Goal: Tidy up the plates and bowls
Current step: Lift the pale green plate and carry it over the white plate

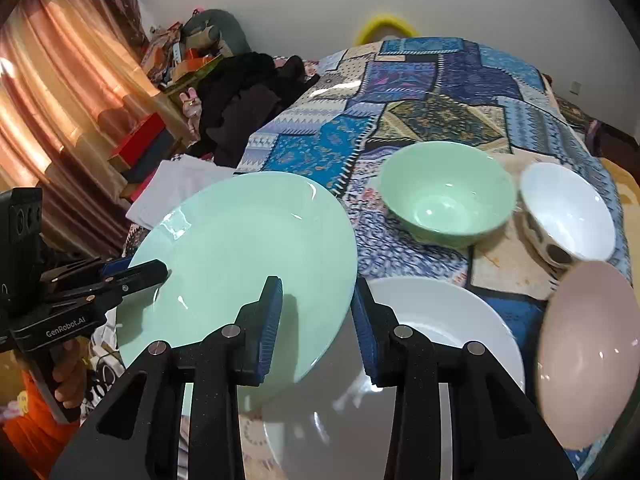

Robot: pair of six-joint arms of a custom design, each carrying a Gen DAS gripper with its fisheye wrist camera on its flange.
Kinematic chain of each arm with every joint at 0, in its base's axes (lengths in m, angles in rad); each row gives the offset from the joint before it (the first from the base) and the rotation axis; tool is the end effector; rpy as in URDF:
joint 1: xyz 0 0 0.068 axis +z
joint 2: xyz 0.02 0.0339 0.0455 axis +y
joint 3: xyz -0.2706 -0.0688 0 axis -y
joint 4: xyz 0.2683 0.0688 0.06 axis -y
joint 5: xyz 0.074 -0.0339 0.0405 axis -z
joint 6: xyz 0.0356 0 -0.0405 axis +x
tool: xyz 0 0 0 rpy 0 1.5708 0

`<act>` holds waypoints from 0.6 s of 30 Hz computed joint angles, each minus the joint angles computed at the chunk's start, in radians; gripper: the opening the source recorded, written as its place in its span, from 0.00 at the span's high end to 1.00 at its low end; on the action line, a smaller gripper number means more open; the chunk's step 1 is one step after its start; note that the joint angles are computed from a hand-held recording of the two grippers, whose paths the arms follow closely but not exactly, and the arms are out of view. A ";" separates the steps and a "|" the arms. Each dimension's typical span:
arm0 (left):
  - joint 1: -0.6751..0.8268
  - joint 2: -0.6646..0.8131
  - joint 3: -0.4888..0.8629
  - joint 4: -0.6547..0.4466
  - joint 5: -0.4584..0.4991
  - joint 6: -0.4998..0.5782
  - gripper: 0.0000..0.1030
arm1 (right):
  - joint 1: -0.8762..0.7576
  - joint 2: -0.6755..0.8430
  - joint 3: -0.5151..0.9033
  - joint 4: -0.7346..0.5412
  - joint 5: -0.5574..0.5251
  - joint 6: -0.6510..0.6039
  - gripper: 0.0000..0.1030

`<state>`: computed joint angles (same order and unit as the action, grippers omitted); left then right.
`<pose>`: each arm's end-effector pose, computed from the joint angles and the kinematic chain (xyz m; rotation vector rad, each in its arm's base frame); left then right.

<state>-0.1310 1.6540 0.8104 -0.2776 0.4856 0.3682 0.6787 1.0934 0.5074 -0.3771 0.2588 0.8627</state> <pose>0.3067 -0.0572 0.1276 0.7808 2.4699 -0.5661 0.1725 0.1274 0.1665 0.3330 2.4934 0.3144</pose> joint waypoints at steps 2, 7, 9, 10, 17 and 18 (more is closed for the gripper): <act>-0.024 -0.026 -0.022 0.006 -0.006 -0.013 0.71 | 0.015 -0.055 -0.023 -0.032 0.019 0.019 0.68; -0.091 -0.081 -0.071 0.014 -0.026 -0.044 0.71 | 0.054 -0.185 -0.068 -0.123 0.066 0.073 0.68; -0.117 -0.092 -0.083 0.016 -0.033 -0.056 0.71 | 0.078 -0.241 -0.085 -0.171 0.089 0.107 0.68; -0.130 -0.098 -0.090 0.017 -0.037 -0.062 0.71 | 0.086 -0.259 -0.091 -0.185 0.096 0.117 0.68; -0.215 -0.141 -0.126 0.017 -0.073 -0.096 0.71 | 0.165 -0.413 -0.141 -0.322 0.158 0.231 0.68; -0.225 -0.143 -0.130 0.019 -0.077 -0.099 0.71 | 0.173 -0.426 -0.145 -0.336 0.162 0.244 0.68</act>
<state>-0.3558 1.5109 0.6805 -0.2588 0.4088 0.2689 0.8514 0.6677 0.3628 -0.7134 0.4210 1.1070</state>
